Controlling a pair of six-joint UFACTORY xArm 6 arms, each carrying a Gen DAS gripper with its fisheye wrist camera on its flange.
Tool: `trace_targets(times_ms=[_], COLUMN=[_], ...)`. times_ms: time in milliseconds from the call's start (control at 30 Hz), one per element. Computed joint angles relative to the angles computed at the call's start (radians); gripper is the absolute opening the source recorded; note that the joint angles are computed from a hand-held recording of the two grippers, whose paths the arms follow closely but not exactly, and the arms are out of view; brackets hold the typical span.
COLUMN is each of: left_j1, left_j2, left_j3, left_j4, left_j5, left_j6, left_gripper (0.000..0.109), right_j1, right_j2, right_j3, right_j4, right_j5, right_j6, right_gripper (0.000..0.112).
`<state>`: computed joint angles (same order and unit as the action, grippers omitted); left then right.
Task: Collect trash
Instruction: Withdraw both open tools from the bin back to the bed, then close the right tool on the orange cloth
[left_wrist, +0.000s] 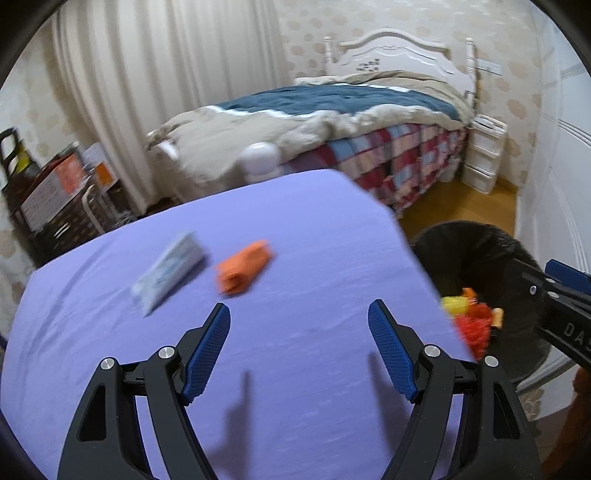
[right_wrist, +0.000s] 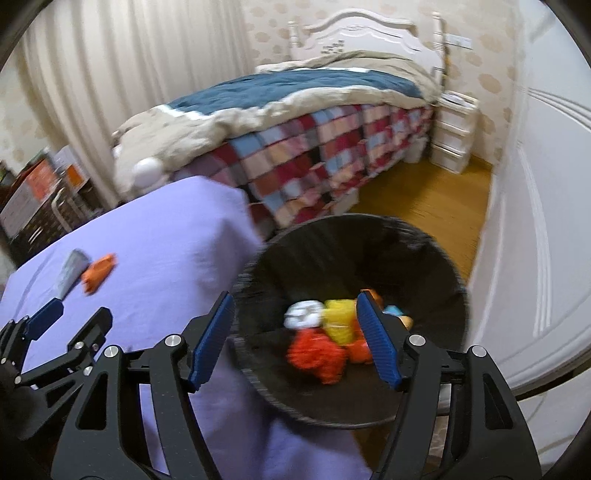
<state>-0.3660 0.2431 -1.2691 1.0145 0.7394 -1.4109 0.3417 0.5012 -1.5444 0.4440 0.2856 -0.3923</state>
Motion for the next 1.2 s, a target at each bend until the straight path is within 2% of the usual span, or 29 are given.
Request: trace_targets(times_ms=[333,633,967,1200], left_j1=[0.079,0.151,0.224,0.224], left_j2=[-0.195,-0.295,-0.361,-0.369], left_j3=[0.248,0.365,0.443,0.454], left_j4=[0.021,0.021,0.007,0.006], left_j5=[0.032,0.016,-0.038,-0.048], left_j6=[-0.079,-0.107,-0.125,-0.122], left_gripper=[0.075,0.075,0.075,0.075], right_j1=[0.143,0.228,0.265,0.277], right_j2=[0.014,0.102,0.273,0.427], right_j3=[-0.023,-0.142,-0.407,-0.669], right_j4=[-0.008,-0.174,-0.355,-0.430], right_j5=[0.064,0.125,0.226,0.338], right_j6=[-0.062,0.071,0.269,0.352], right_gripper=[0.067,0.067,0.070,0.074])
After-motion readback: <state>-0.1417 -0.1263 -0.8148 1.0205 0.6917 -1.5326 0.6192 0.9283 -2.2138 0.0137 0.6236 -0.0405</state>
